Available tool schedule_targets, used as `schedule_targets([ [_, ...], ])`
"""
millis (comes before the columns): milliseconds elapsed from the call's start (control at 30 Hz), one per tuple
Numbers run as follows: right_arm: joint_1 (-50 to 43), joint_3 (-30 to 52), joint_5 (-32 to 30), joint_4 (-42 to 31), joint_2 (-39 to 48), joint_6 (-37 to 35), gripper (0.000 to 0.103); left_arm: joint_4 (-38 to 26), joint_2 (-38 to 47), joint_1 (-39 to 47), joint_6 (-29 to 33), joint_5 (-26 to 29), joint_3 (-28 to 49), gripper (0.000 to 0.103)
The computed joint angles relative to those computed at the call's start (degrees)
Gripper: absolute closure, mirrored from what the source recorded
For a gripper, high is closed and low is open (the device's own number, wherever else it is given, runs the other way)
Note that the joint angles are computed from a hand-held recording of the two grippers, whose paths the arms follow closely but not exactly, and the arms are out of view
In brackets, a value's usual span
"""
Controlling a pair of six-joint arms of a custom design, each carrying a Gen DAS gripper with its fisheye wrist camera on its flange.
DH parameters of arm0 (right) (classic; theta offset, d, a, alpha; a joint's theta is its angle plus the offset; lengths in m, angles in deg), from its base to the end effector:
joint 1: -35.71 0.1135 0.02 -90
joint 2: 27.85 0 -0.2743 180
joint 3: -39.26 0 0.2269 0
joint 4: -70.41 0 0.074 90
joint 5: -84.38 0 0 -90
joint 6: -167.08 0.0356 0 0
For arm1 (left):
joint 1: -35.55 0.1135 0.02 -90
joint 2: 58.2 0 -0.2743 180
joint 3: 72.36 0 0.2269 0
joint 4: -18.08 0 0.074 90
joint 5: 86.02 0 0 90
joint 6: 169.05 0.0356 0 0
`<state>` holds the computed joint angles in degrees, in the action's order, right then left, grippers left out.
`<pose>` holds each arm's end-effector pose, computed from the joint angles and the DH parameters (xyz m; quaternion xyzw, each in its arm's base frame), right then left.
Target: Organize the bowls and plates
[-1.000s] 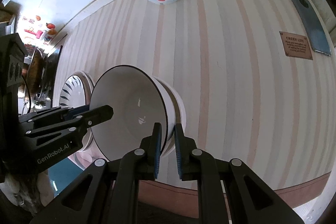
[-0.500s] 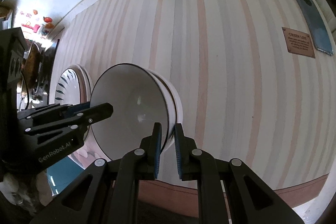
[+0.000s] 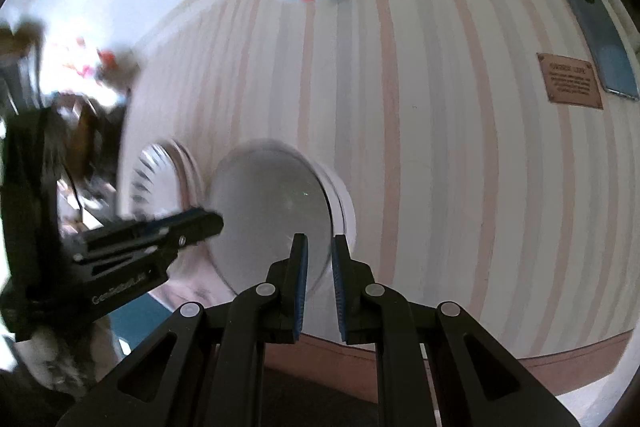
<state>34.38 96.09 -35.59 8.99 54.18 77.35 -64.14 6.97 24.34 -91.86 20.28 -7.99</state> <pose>0.1938 0.0133 0.1839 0.0059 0.9656 0.2582 0.0309 0.1401 -0.0380 0.2519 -0.0052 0.9881 -0.1509 0.0295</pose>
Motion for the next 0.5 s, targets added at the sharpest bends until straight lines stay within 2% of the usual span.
schedule_targets([
  [100,-4.3,7.7,-3.0,-2.0,2.9,-0.8,0.089,1.5,6.4,5.9,1.6,2.1,7.7,0.082],
  [167,-4.2,13.4,-3.2,0.2,6.5,0.4,0.089,5.2,12.1,7.0,0.8,1.1,12.1,0.082],
  [267,-1.5,20.8,0.3,6.4,13.9,3.5,0.088,11.4,21.5,7.1,-1.2,-1.3,17.0,0.082],
  [433,3.3,31.3,6.1,13.1,27.9,6.3,0.088,17.2,35.4,7.4,-4.2,-0.6,21.8,0.082],
  [500,4.3,36.1,8.0,13.5,33.9,6.7,0.088,18.9,39.3,7.5,-4.9,0.6,22.5,0.082],
])
